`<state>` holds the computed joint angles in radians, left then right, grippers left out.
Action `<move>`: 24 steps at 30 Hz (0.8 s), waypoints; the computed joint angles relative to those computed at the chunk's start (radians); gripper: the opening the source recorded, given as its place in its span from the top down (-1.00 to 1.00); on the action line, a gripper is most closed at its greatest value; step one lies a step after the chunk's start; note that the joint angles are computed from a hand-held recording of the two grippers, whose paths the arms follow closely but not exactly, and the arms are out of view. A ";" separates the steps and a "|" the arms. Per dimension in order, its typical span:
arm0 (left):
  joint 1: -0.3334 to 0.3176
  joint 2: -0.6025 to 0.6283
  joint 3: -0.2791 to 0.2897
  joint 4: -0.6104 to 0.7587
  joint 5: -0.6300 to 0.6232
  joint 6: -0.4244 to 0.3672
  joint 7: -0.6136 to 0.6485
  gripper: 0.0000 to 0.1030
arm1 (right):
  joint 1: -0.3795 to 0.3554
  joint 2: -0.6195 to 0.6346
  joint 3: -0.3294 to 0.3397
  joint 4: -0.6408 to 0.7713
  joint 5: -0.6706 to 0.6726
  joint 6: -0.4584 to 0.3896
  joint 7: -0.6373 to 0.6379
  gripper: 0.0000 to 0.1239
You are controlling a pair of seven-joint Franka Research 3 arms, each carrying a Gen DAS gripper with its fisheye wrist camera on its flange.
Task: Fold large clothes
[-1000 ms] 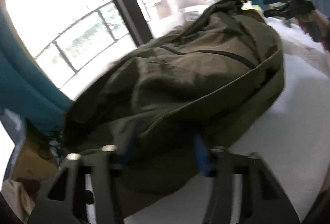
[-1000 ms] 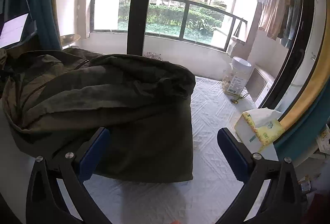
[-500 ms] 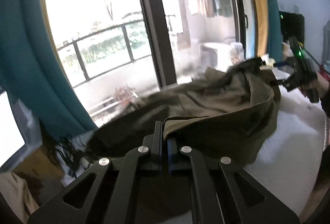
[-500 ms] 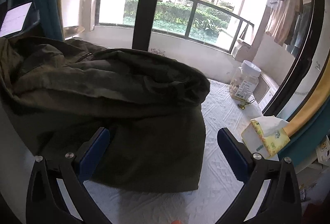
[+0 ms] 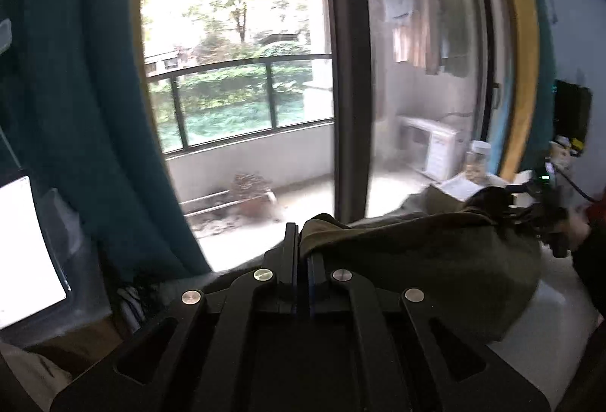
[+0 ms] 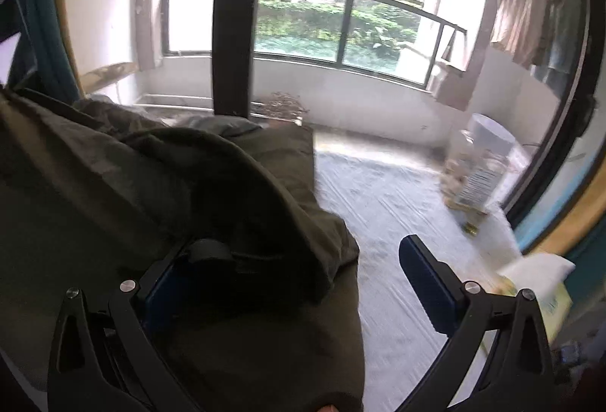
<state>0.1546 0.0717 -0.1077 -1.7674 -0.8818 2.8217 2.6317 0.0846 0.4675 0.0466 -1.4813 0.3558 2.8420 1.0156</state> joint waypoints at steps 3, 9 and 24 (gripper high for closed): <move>0.005 0.053 0.006 0.074 0.097 -0.018 -0.085 0.92 | -0.134 -0.047 0.178 -0.039 0.204 -0.013 -0.238 -0.65; 0.038 0.134 -0.041 0.214 0.187 -0.014 -0.138 0.92 | -0.061 -0.078 0.119 -0.094 0.164 -0.052 -0.344 -0.65; 0.162 0.066 -0.011 0.072 -0.027 -0.265 -0.141 0.08 | 0.021 -0.106 0.005 -0.172 0.078 0.209 -0.063 0.84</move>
